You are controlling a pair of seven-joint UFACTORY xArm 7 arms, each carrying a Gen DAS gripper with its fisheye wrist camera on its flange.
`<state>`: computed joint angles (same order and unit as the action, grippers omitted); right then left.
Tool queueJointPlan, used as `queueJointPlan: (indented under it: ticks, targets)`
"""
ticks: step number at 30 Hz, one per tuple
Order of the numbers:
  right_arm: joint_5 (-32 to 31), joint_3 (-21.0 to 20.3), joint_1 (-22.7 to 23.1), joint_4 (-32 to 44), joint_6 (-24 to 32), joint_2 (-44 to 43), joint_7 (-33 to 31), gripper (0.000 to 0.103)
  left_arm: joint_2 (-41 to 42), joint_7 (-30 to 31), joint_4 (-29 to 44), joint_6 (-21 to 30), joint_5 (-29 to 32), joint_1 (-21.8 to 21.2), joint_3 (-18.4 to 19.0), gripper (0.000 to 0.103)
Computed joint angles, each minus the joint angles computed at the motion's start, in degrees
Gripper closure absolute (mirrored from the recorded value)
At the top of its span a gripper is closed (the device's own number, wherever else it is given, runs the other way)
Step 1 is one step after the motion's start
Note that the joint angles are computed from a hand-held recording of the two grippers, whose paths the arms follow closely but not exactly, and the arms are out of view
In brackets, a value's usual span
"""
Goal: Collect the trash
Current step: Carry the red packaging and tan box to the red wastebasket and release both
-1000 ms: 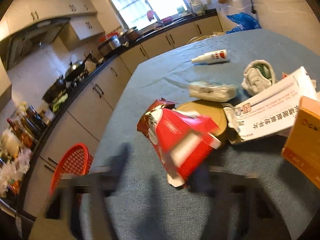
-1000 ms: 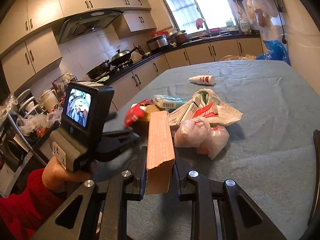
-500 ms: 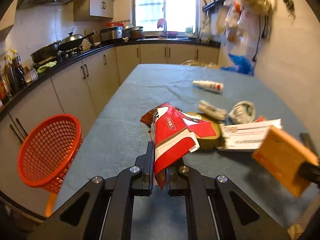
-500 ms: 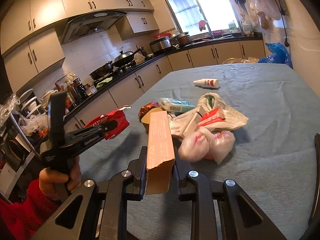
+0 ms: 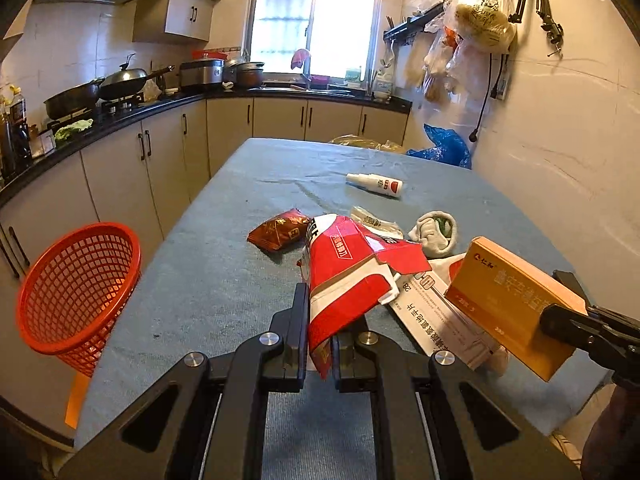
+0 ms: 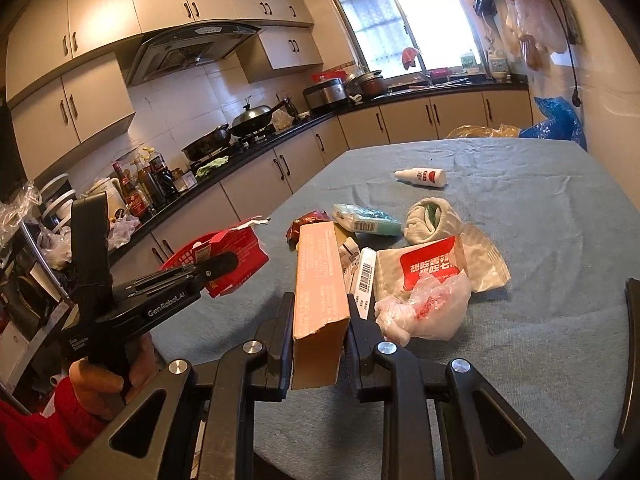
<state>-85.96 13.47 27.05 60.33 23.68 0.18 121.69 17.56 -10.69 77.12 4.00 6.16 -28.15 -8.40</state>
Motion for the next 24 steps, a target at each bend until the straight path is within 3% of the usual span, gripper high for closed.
queueJointPlan:
  ticks: [11,24]
  targets:
    - [0.30,0.19,0.24,0.15,0.37,-0.07,0.20,0.080,-1.08,2.51,-1.31,-0.68,-2.39,1.73,-2.12,0.095]
    - [1.38,-0.33,0.77,2.71,-0.34,1.77,-1.44,0.080,-1.63,2.06,-1.75,-1.05,-2.52,1.21,-1.54,0.095]
